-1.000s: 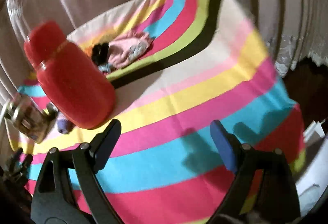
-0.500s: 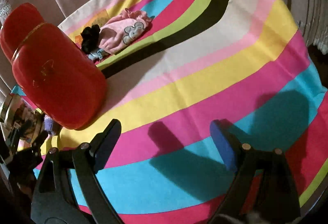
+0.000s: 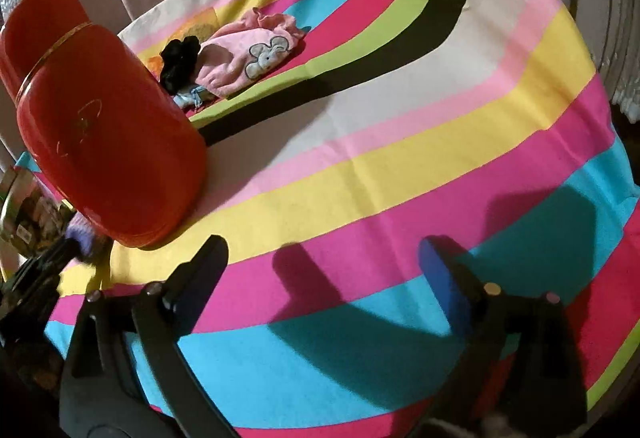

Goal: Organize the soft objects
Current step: 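Return both tools to the table and grasp the purple knit mitten with the left tool, then lift the purple mitten with the left tool while the right tool approaches the pink mitten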

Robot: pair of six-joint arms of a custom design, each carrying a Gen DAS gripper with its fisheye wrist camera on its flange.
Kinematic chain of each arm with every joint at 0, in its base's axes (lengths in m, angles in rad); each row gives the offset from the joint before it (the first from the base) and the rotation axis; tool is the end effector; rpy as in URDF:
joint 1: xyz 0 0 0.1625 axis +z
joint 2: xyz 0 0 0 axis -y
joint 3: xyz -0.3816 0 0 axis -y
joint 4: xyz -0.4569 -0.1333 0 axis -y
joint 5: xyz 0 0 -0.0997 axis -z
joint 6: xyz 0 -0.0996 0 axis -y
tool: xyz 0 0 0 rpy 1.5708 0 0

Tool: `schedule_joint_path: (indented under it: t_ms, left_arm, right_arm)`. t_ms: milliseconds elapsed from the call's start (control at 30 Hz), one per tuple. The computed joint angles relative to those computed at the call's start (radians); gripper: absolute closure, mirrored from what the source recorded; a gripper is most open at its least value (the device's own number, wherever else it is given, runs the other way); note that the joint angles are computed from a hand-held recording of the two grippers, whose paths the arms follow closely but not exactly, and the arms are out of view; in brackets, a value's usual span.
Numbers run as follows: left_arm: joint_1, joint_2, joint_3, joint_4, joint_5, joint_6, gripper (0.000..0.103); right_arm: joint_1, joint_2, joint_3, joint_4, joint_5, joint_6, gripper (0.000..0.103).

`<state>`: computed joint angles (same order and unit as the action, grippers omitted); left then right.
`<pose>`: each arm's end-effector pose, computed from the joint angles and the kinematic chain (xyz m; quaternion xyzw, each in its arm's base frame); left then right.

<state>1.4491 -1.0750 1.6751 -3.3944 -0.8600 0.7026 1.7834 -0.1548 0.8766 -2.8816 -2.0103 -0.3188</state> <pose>0.1163 -0.6827 0.3082 0.1243 0.7833 -0.4343 0.4271 0.2689 -0.8146 -0.1001 0.1842 -0.9178 0.2718 0.2233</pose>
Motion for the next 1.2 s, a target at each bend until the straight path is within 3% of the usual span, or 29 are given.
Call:
schedule_joint_path:
  t_ms: [167, 300, 467, 700, 833, 1067, 1200]
  left_arm:
    - [0.019, -0.137, 0.123, -0.017, -0.048, -0.111, 0.09]
    - [0.043, -0.17, 0.148, 0.032, -0.055, -0.193, 0.084]
    - [0.056, -0.136, 0.105, 0.107, -0.025, -0.244, 0.053]
    - [0.065, -0.147, 0.102, 0.178, -0.048, -0.301, 0.047]
    - [0.058, -0.157, 0.12, 0.19, -0.034, -0.314, 0.03]
    - [0.076, -0.146, 0.071, 0.352, -0.039, -0.401, 0.029]
    - [0.072, -0.142, 0.067, 0.373, -0.032, -0.397, 0.029]
  right_arm:
    - [0.005, 0.011, -0.008, 0.001, -0.009, -0.02, 0.001]
    - [0.009, 0.019, -0.013, 0.002, -0.021, -0.035, 0.0]
    - [0.011, 0.023, -0.017, 0.006, -0.026, -0.05, 0.0]
    - [0.012, 0.029, -0.027, 0.015, -0.034, -0.065, 0.0]
    - [0.012, 0.03, -0.027, 0.015, -0.031, -0.063, 0.0]
    - [0.012, 0.032, -0.031, 0.017, -0.036, -0.069, 0.0]
    - [0.014, 0.036, -0.039, 0.025, -0.045, -0.078, 0.0]
